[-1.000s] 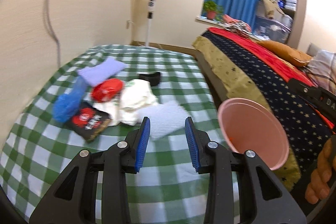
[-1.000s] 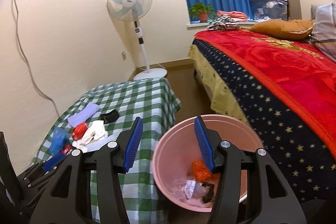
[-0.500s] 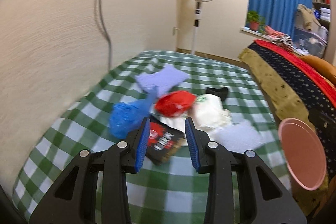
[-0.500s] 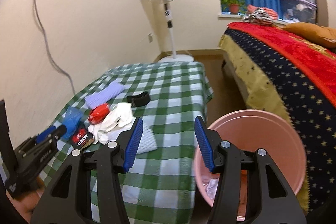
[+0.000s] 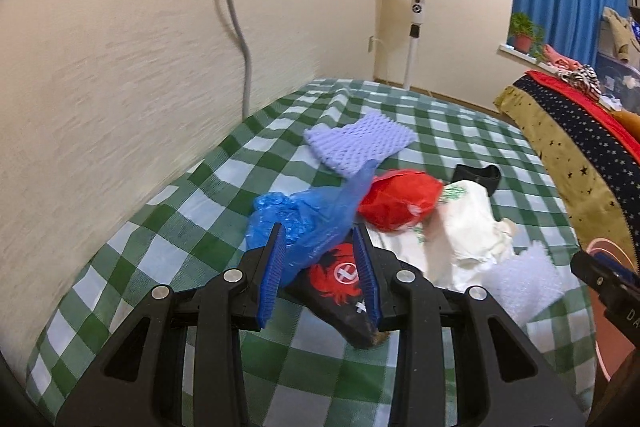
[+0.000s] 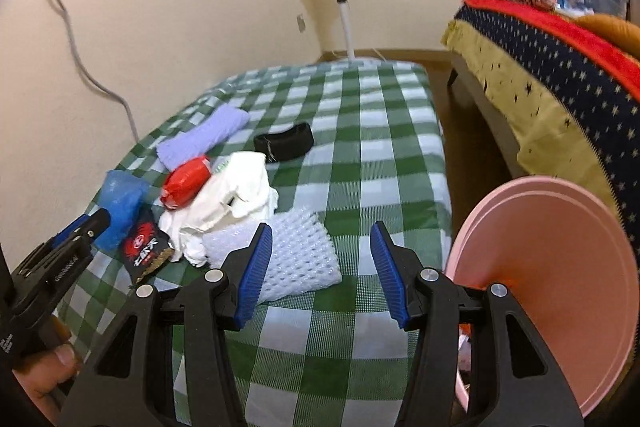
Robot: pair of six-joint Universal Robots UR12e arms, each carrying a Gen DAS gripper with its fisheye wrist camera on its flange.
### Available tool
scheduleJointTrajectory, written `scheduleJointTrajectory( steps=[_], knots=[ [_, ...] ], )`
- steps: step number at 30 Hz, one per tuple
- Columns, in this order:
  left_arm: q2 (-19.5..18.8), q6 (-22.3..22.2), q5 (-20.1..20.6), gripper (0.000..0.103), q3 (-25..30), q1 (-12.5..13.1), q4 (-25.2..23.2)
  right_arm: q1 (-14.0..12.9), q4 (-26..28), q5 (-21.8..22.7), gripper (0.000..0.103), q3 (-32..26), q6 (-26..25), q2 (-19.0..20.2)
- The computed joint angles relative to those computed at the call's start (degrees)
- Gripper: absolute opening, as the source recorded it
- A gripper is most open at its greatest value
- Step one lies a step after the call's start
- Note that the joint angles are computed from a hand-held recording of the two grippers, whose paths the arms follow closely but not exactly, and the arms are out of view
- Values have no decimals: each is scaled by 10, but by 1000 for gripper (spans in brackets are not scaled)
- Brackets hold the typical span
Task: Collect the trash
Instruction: 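Grasp the blue plastic bag with left gripper while right grasps the white mesh foam sleeve, then carry the blue bag with left gripper while right carries the mesh sleeve over the pink bin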
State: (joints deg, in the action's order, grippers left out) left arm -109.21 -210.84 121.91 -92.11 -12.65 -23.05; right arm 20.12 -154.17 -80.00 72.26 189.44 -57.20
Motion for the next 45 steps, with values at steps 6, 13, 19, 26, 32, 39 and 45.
scheduleJointTrajectory(
  steps=[6,13,19,26,32,39,45],
  knots=[
    [0,-27,-19,35,-2,9,-20,-1,57,16,52,-21,4,14],
    [1,-33,-49,34,-3,16,-23,0,86,30,37,-30,-4,20],
    [1,-25,-62,13,-3,17,-21,1,77,34,11,-24,-24,14],
    [5,-10,-65,0,-5,14,-5,-1,33,36,8,-8,-30,2],
    [11,7,-64,0,-7,9,14,-5,-12,38,8,11,-20,-11],
    [20,22,-67,0,-16,3,31,-7,-55,28,8,38,-11,-30],
    [28,38,-71,0,-25,-5,46,-10,-83,20,7,59,-6,-45]
  ],
)
